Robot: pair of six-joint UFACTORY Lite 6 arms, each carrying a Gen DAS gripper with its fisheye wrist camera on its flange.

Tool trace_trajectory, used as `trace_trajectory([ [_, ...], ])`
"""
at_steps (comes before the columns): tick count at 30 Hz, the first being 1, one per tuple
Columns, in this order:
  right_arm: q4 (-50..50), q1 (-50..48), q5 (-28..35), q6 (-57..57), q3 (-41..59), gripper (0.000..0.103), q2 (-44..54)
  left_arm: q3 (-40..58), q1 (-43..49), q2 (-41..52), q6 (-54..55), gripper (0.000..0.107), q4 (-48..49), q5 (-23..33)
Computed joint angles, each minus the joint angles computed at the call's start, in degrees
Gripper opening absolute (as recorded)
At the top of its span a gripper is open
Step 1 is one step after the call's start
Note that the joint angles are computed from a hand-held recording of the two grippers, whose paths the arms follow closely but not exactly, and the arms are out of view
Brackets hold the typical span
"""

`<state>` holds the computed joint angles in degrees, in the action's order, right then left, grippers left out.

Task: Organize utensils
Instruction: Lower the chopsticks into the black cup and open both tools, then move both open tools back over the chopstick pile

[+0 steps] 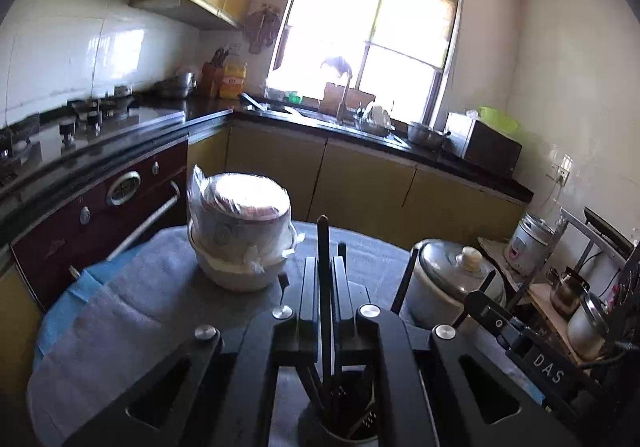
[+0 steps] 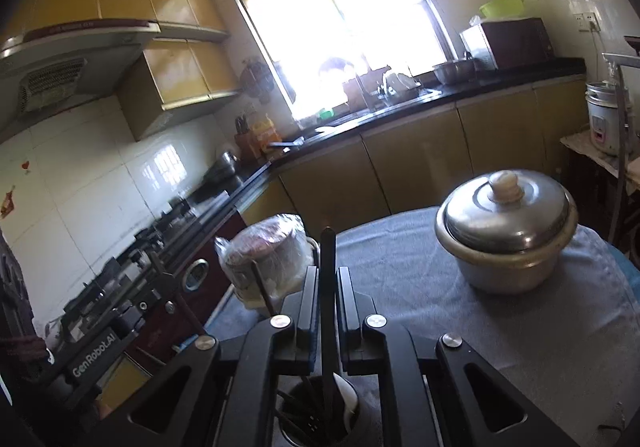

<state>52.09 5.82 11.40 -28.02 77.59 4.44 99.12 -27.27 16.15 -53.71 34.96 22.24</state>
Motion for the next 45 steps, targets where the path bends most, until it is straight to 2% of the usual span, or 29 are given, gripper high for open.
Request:
trace_trajectory([
  [4, 0.28, -1.75, 2.75, -0.39, -0.82, 0.010, 0.28, -1.03, -0.95, -1.18, -2.62, 0.006, 3.13, 2.01],
  [8, 6.74, -2.96, 4.40, -5.26, -2.88, 0.011, -0.87, 0.76, -0.24, -1.08, 8.11, 0.009, -8.43, 2.87],
  [10, 5.43, -3.39, 5.34, -3.51, -3.02, 0.012, -1.18, 1.66, -0.43, -1.11, 9.89, 0.025, -9.56, 5.32],
  [11, 3.95, -3.61, 6.28, -1.51, -2.87, 0.013, -1.39, 1.05, -0.40, -1.83, 9.81, 0.041, -9.46, 5.63],
  [12, 3.21, -3.95, 7.31, -0.25, -2.80, 0.015, -1.55, -1.03, -0.44, -3.82, 8.39, 0.052, -8.08, 5.48],
  [14, 4.10, -4.63, 8.96, 0.00, -4.01, 0.016, -3.33, -4.65, -0.24, -7.39, 6.74, 0.056, -6.79, 4.83],
  [15, 3.14, -4.62, 9.18, 1.12, -5.22, 0.018, -4.84, -6.57, 0.24, -9.47, 9.11, 0.058, -9.64, 4.54],
  [18, -5.28, -3.65, 9.70, 8.90, -7.74, 0.033, -9.05, -8.99, 2.37, -12.87, 19.43, 0.059, -22.06, 6.00],
  [22, -11.01, -3.18, 12.04, 14.92, -13.35, 0.033, -16.91, -17.58, 5.01, -22.83, 25.45, 0.059, -31.16, 8.07],
  [24, -9.88, -3.32, 14.52, 13.65, -16.06, 0.033, -21.06, -21.97, 6.20, -27.78, 27.58, 0.064, -34.13, 9.46],
  [30, -17.56, 1.63, 19.74, 20.28, -23.88, 0.033, -33.63, -36.40, 9.05, -40.92, 30.13, 0.065, -38.54, 12.77],
  [33, -29.51, 7.03, 20.02, 33.06, -28.65, 0.033, -39.35, -42.97, 10.97, -45.29, 32.63, 0.065, -42.39, 14.19],
  [34, -30.61, 8.04, 20.15, 34.95, -30.55, 0.033, -41.02, -44.92, 11.14, -46.42, 32.61, 0.065, -42.39, 14.75],
  [37, -32.91, 10.21, 19.92, 39.69, -36.08, 0.033, -44.51, -49.78, 11.46, -49.22, 33.61, 0.065, -43.51, 15.62],
  [42, -28.74, 9.06, 20.30, 37.12, -42.88, 0.033, -48.92, -54.78, 12.83, -52.99, 37.75, 0.065, -47.94, 16.65],
  [45, -31.04, 9.85, 21.13, 39.21, -46.08, 0.033, -52.64, -56.98, 12.28, -54.47, 38.72, 0.065, -48.77, 16.67],
])
